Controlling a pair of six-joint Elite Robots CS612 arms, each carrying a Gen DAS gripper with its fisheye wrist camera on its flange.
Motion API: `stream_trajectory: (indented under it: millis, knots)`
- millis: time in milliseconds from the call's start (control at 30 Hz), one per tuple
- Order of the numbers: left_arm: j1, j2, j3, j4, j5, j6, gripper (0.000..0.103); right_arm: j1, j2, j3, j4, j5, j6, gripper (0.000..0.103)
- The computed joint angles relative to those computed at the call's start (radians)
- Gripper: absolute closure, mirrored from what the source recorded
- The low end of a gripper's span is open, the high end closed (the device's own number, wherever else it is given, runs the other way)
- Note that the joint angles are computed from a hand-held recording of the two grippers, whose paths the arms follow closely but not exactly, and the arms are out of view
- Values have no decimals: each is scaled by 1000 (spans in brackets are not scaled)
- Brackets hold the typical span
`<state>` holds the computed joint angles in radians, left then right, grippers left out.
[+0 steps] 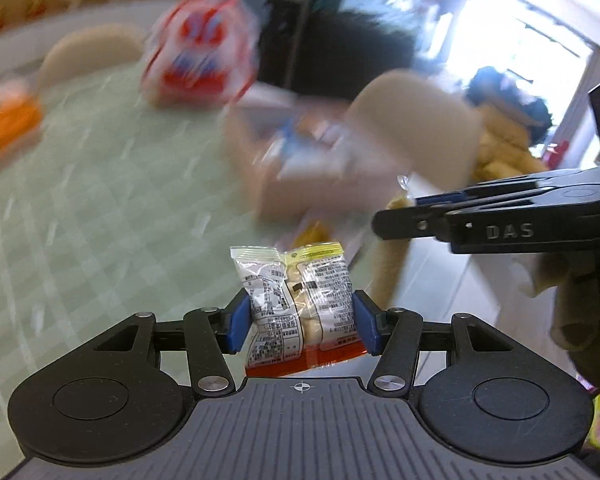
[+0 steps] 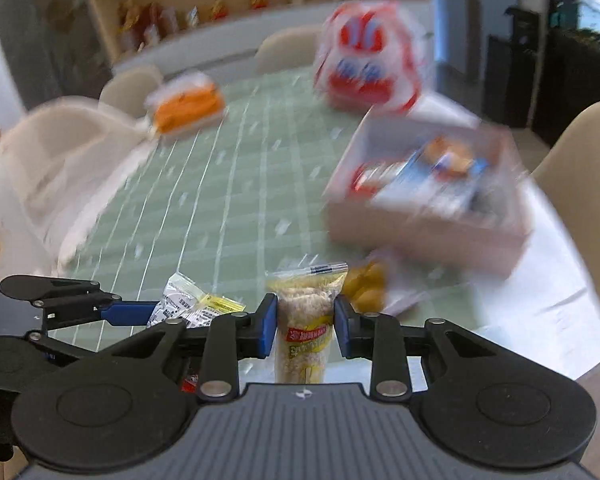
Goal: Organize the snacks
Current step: 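Carry the small packets and bread stick over the pink box and release both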
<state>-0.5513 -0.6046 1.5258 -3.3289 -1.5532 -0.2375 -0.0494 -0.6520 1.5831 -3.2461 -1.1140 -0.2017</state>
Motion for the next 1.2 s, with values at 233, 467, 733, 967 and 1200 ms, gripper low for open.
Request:
stream_trajectory:
  millis: [233,467,733,967,1200]
  knots:
    - [-15,32,-180,-13,2,158,44,-56,-32,-47,-199,11,127,74]
    - [8,100,-351,65,-30,145,44,-66,-15,-142,-260,-61,143,74]
    - [62,228,-565,234,-120,-24,44,-43,62,-301,-25,-111,120,74]
    - [91,386,-815,401,-253,-75,43,-9,169,-482,326,-165,89,74]
    - [97,408,-830,406,-230,-104,43,10,249,-593,471,-230,99,74]
